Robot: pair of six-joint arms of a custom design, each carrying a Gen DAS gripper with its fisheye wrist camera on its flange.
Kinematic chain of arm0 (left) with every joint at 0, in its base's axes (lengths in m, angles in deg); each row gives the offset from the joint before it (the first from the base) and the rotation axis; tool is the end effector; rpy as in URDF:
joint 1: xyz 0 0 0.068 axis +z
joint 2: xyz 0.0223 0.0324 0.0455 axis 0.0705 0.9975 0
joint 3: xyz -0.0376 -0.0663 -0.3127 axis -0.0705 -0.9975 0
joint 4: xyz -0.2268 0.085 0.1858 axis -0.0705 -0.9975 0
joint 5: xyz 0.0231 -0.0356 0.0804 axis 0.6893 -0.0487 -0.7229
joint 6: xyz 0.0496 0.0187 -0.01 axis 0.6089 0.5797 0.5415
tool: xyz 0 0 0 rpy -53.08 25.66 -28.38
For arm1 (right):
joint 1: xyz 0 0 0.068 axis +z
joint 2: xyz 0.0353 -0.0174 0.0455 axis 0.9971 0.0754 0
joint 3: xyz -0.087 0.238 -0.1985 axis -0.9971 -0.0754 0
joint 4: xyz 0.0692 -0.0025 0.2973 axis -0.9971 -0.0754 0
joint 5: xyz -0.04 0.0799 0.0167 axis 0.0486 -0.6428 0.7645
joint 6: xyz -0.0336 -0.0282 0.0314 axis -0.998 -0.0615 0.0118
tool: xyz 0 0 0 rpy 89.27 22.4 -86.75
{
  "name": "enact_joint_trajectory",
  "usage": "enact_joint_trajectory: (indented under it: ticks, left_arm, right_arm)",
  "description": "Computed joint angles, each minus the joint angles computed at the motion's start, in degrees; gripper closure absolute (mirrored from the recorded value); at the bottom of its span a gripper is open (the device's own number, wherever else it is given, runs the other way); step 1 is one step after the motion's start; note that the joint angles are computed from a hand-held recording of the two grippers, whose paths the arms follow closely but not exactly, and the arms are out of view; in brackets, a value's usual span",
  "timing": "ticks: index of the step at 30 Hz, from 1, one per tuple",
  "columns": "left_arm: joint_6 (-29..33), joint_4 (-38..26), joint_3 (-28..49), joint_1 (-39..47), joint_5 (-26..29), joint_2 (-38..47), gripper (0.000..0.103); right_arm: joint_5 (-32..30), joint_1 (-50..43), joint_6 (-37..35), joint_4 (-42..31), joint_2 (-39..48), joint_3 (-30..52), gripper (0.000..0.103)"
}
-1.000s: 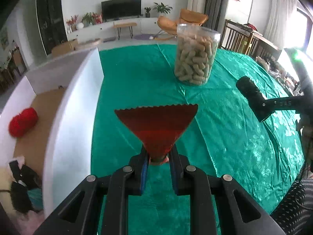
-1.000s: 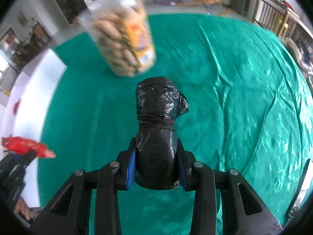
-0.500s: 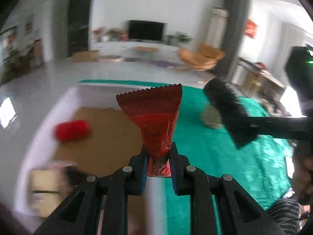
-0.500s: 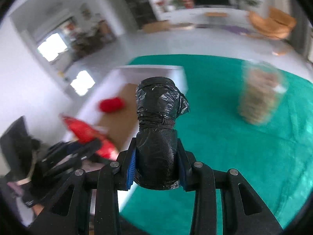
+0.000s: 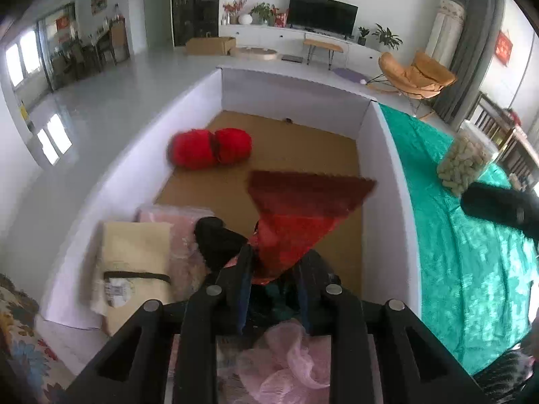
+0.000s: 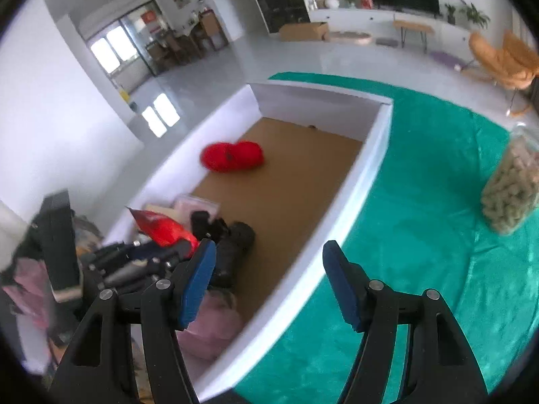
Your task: Organize soft objects
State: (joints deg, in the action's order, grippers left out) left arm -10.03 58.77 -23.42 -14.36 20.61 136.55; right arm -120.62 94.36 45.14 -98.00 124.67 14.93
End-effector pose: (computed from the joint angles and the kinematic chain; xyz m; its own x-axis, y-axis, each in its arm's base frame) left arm 0.1634 -0.0428 0.1770 -0.7175 -0.3836 -0.5814 -0.3827 0.9145 -0.1310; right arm 0.3056 0.0657 0.2227 -0.6673 -0.4946 -0.5568 -0.7059 0.6584 0.2611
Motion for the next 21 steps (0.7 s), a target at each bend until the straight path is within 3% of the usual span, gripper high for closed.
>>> enact_joint_trajectory:
  ticks: [2, 3, 4, 8, 10, 13, 16, 19, 21]
  left_arm:
    - [0.49, 1.40, 0.17, 2.83, 3.51, 0.53, 0.040]
    - [0.67, 1.54, 0.18, 3.53, 4.05, 0.09, 0.007]
    - [0.51, 1.55, 0.27, 3.23, 3.26, -0.85, 0.000]
    - [-1.09, -2.71, 1.98, 1.33, -0.53, -4.09, 0.000]
    - [-5.00, -7.62, 4.30, -3.48, -6.85, -5.49, 0.000]
    - [-14.59, -18.80, 9.69, -15.49, -21.60, -6.22, 0.000]
    - [-28.74, -31.94, 15.08, -24.54, -31.70, -3.72, 0.000]
    - [-39.96, -40.88, 17.47, -25.73, -32.99, 2.24, 0.000]
    - [-38.12, -39.57, 16.21, -23.57, -30.34, 2.95, 0.000]
  right_arm:
    - [0.96, 0.15, 0.03, 0.47, -1.53, -0.82, 0.033]
    - [0.93, -0.38, -0.52, 0.60, -2.13, -1.26, 0.033]
    - [1.12, 0.06, -0.10, 0.98, -2.24, -1.26, 0.033]
    - [0.27, -0.75, -1.03, 1.36, -3.20, -1.82, 0.033]
    - [0.23, -1.02, -1.37, 1.76, -3.78, -2.16, 0.033]
    - [0.35, -0.66, -1.04, 4.30, -4.68, -3.48, 0.033]
    - [1.20, -0.13, -1.55, 6.60, -6.07, -4.99, 0.033]
    - [1.94, 0.59, -2.02, 7.94, -7.24, -6.24, 0.033]
    - [2.62, 1.48, -1.79, 8.52, -6.98, -6.50, 0.033]
